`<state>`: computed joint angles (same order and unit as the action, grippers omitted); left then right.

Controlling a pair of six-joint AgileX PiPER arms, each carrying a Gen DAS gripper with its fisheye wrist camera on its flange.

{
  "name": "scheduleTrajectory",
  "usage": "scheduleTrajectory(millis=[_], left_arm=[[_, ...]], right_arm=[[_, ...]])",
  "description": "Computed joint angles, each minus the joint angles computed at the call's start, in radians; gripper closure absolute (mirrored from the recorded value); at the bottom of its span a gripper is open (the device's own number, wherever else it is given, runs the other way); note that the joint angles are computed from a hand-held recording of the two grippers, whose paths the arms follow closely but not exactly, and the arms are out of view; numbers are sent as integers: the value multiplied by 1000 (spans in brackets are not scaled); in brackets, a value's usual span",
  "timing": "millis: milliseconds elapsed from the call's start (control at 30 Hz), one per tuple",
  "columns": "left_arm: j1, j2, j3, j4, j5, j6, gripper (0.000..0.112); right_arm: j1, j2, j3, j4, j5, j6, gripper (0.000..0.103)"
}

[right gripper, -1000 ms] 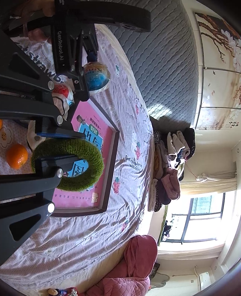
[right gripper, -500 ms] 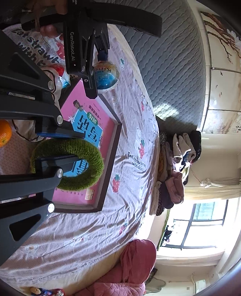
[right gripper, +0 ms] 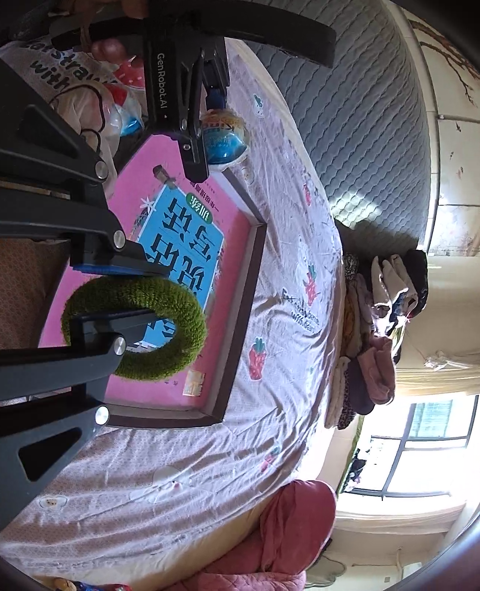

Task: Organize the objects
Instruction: 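Carry the egg toward the tray while the right tool lowers the ring into it and opens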

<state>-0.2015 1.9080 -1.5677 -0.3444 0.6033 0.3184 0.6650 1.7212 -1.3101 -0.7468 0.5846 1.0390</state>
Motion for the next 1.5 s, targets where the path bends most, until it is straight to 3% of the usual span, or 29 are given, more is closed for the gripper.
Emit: scheduleTrajectory(millis=[567, 867, 1200, 1333, 1500], left_arm=[[-26, 73, -61, 86, 51, -60, 35], [-35, 115, -133, 154, 145, -111, 35], [-36, 214, -293, 190, 322, -134, 35], [-38, 220, -315, 188, 348, -142, 35], [-38, 211, -305, 183, 348, -138, 35]], right_arm=[[-67, 71, -32, 252, -28, -189, 87], [-87, 70, -27, 362, -38, -258, 87], [-85, 68, -36, 391, -18, -276, 87], [-81, 69, -47, 386, 1, -278, 86], [-79, 73, -58, 403, 16, -294, 77]])
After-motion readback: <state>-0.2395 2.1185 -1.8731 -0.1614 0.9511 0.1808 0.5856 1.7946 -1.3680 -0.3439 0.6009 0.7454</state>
